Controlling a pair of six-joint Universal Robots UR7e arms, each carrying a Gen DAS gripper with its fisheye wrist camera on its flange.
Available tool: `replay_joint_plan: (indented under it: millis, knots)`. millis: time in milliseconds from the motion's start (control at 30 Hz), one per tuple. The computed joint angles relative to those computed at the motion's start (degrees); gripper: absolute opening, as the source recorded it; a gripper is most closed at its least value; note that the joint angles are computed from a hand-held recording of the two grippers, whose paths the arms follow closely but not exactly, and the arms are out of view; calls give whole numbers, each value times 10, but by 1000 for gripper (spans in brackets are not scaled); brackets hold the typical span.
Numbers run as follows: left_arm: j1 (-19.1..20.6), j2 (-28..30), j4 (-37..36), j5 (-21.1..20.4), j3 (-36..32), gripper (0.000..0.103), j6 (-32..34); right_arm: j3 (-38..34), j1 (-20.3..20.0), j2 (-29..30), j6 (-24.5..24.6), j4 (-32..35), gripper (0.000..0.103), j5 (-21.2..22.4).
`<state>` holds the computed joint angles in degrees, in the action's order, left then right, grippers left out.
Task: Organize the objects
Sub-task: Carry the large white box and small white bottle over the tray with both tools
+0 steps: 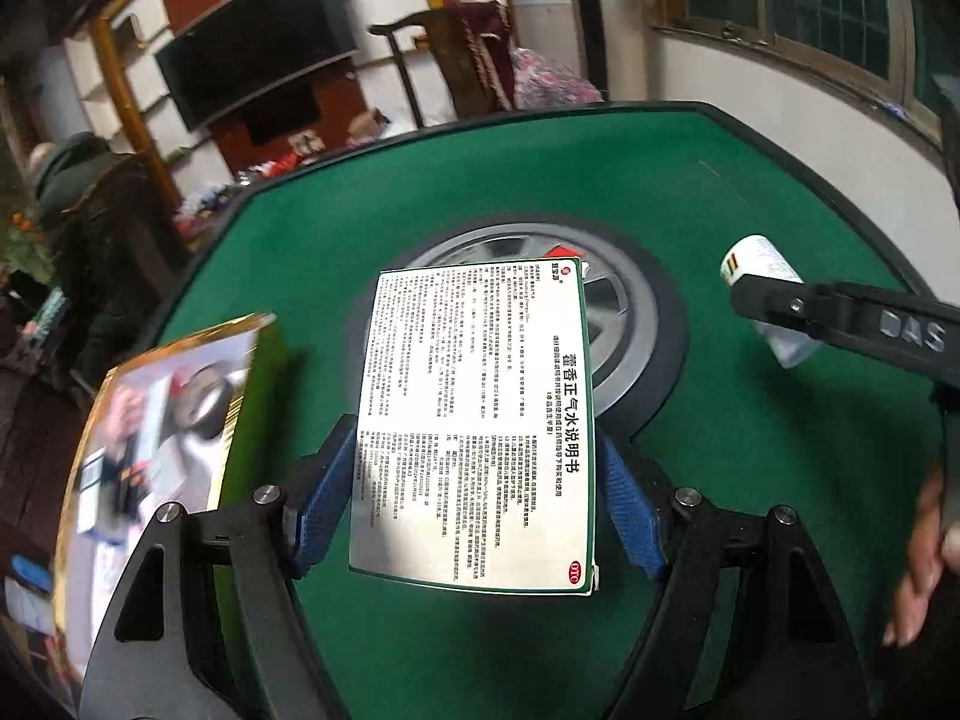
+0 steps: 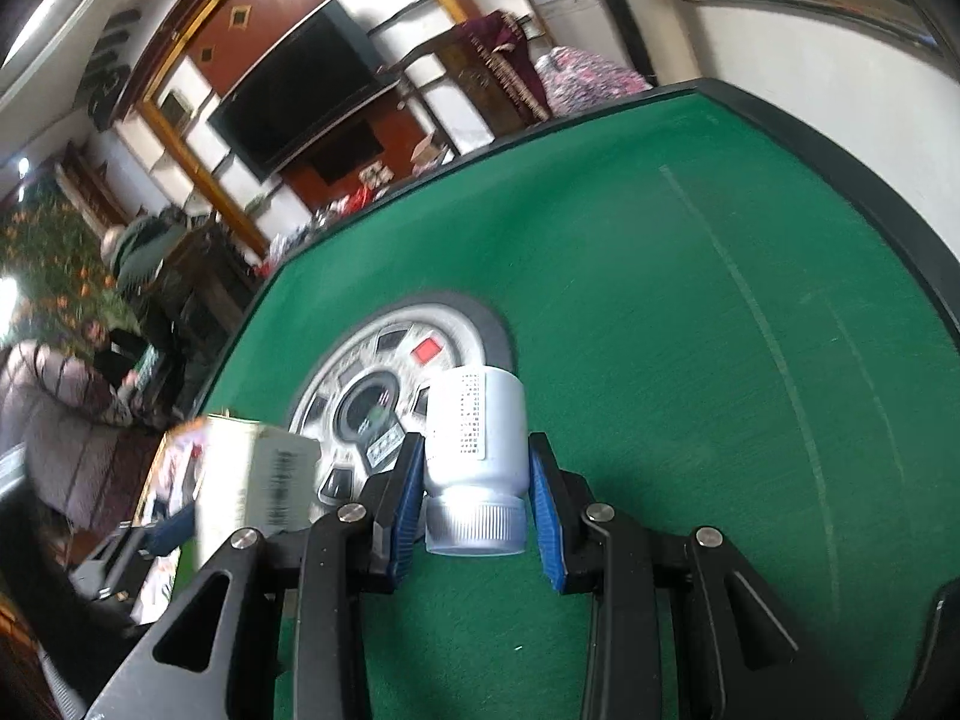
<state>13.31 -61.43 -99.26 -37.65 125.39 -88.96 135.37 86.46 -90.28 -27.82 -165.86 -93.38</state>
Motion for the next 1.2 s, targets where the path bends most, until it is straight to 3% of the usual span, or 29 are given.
replay_joint_plan:
  millis: [200, 500, 1200]
  knots:
    - [-51, -22, 46, -17, 36, 77, -79, 21, 23, 3, -36, -9, 33, -9]
    - [-75, -43, 39, -19, 70, 77, -100, 47, 47, -7, -61, -35, 33, -14]
    - [-195, -147, 191, -50, 89, 77, -230, 93, 103, -5, -70, -71, 33, -27]
